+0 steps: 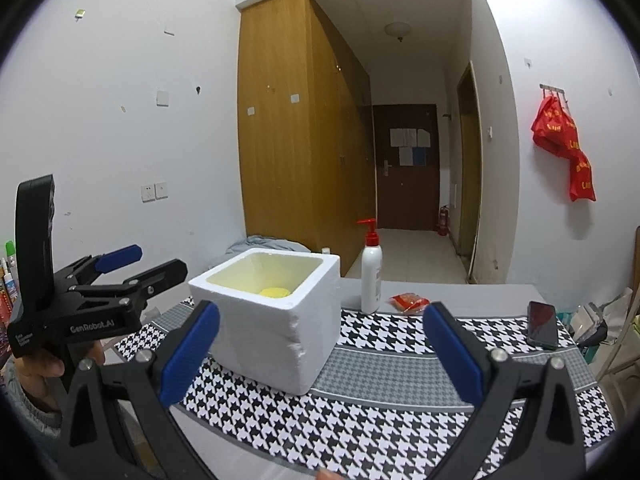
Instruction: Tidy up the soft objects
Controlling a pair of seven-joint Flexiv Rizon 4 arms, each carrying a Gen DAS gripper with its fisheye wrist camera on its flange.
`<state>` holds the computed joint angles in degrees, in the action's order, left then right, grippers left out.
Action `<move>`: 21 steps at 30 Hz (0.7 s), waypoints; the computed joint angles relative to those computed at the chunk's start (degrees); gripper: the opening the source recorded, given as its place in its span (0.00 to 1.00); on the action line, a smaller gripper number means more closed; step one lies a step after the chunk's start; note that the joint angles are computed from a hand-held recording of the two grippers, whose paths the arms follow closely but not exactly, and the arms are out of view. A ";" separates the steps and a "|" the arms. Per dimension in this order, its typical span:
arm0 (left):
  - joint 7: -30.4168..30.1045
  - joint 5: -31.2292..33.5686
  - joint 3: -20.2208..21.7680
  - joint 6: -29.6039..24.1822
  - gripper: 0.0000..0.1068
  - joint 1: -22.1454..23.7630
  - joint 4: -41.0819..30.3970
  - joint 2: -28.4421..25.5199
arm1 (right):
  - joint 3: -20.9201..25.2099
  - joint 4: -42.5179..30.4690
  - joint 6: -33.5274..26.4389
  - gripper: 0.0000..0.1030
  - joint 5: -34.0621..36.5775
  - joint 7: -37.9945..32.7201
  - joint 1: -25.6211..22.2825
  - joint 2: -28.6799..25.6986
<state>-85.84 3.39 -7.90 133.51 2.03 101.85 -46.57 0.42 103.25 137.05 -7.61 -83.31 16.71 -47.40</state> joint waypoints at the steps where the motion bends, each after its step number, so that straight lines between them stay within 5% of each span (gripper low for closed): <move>1: 0.02 -0.14 0.17 0.41 0.95 -0.21 0.46 0.20 | -0.15 0.61 0.76 1.00 0.80 -0.48 0.41 0.16; 21: -0.72 0.22 1.53 10.06 0.95 -1.65 6.55 -0.28 | 0.12 6.96 10.53 1.00 7.08 -5.10 2.88 -0.12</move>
<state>-86.56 3.60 -6.37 143.58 0.38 108.40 -46.85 0.54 110.21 147.58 -0.53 -88.41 19.59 -47.52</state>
